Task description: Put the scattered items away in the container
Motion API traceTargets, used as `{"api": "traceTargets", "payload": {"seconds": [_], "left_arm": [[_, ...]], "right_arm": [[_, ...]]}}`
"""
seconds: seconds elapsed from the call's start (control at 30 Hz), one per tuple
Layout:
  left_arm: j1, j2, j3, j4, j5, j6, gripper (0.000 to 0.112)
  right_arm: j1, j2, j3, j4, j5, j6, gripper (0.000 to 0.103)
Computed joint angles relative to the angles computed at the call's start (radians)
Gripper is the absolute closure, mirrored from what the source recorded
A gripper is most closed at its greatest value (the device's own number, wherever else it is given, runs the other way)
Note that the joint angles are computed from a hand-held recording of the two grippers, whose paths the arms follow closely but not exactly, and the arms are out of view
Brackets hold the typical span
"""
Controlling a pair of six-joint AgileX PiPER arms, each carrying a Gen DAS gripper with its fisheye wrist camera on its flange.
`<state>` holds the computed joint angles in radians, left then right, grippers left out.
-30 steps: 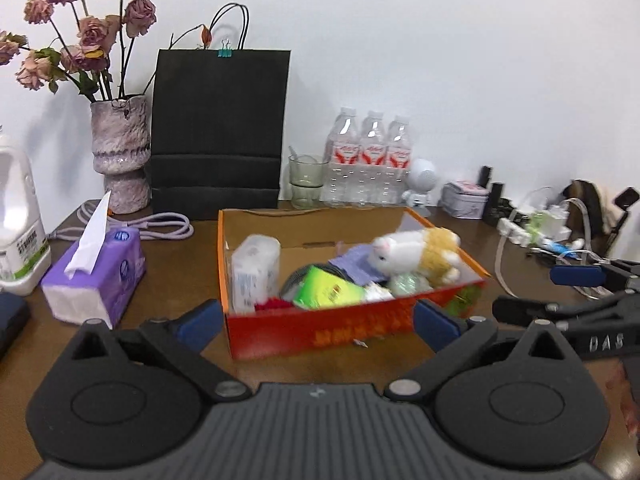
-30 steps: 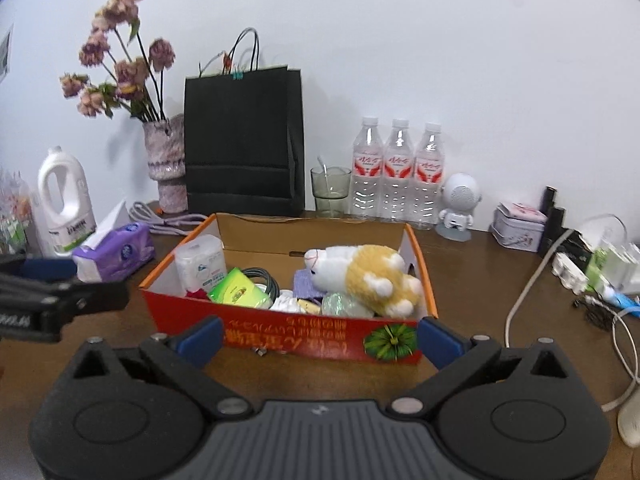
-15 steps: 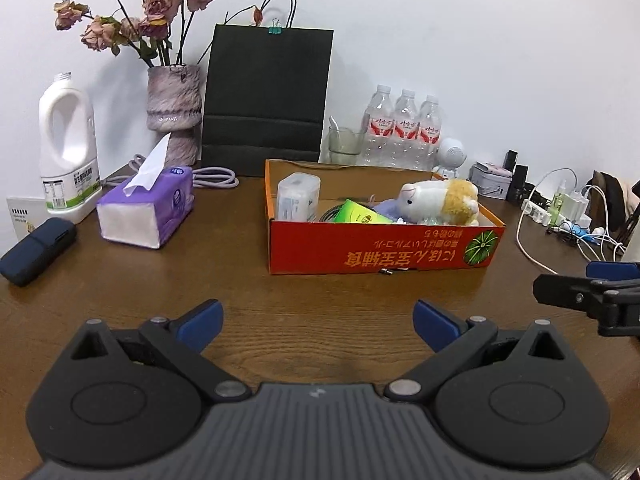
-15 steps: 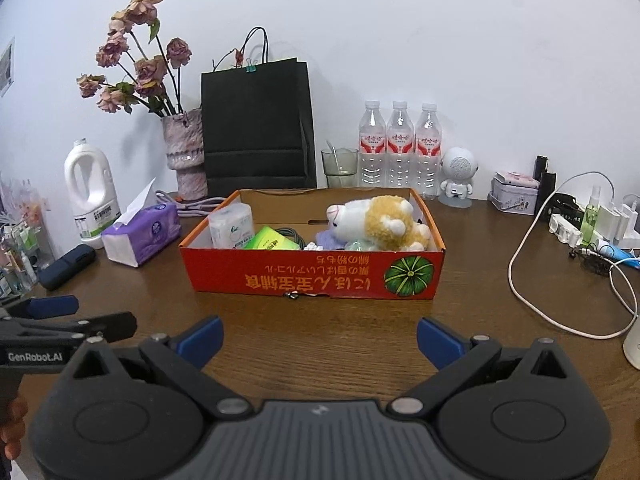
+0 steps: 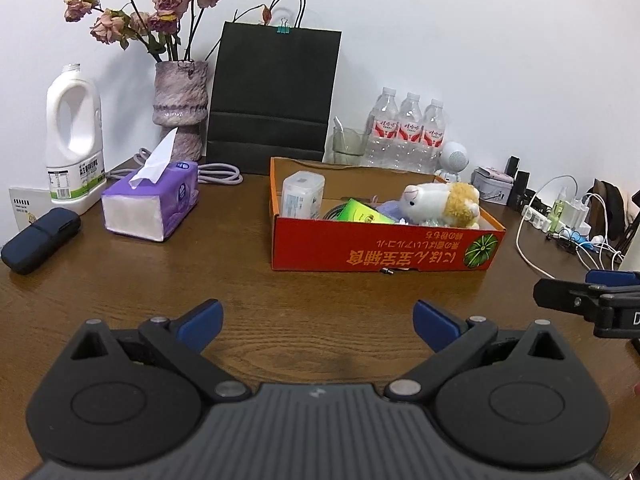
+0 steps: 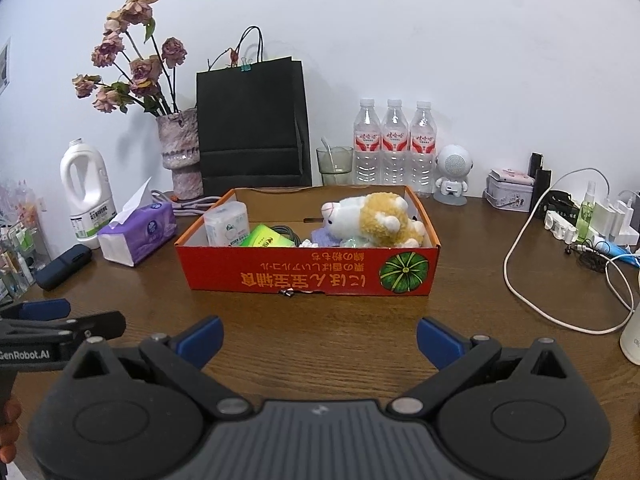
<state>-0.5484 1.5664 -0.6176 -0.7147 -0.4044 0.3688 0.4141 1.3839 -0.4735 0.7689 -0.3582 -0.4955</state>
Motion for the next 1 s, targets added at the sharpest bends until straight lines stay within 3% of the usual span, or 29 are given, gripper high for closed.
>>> {"api": "traceTargets", "payload": {"seconds": [0.13,0.23,0.37,0.77,1.0], "left_arm": [[-0.001,0.011,0.007,0.031,-0.002,-0.029,0.009],[0.000,0.017,0.035,0.137,-0.039,-0.132,0.009],[-0.022,0.039,0.041,0.114,-0.076,-0.101,0.009],[-0.011,0.061,0.049,0.197,-0.080,-0.177,0.009],[-0.009,0.068,0.050,0.215,-0.075,-0.192,0.009]], "right_arm": [[-0.002,0.015,0.015,-0.067,-0.017,0.082,0.000],[0.011,0.030,0.041,-0.103,-0.067,0.145,0.000],[0.013,0.055,0.058,-0.153,-0.089,0.212,0.000],[0.049,0.079,0.082,-0.156,-0.162,0.231,0.000],[0.056,0.087,0.076,-0.150,-0.160,0.218,0.000]]}}
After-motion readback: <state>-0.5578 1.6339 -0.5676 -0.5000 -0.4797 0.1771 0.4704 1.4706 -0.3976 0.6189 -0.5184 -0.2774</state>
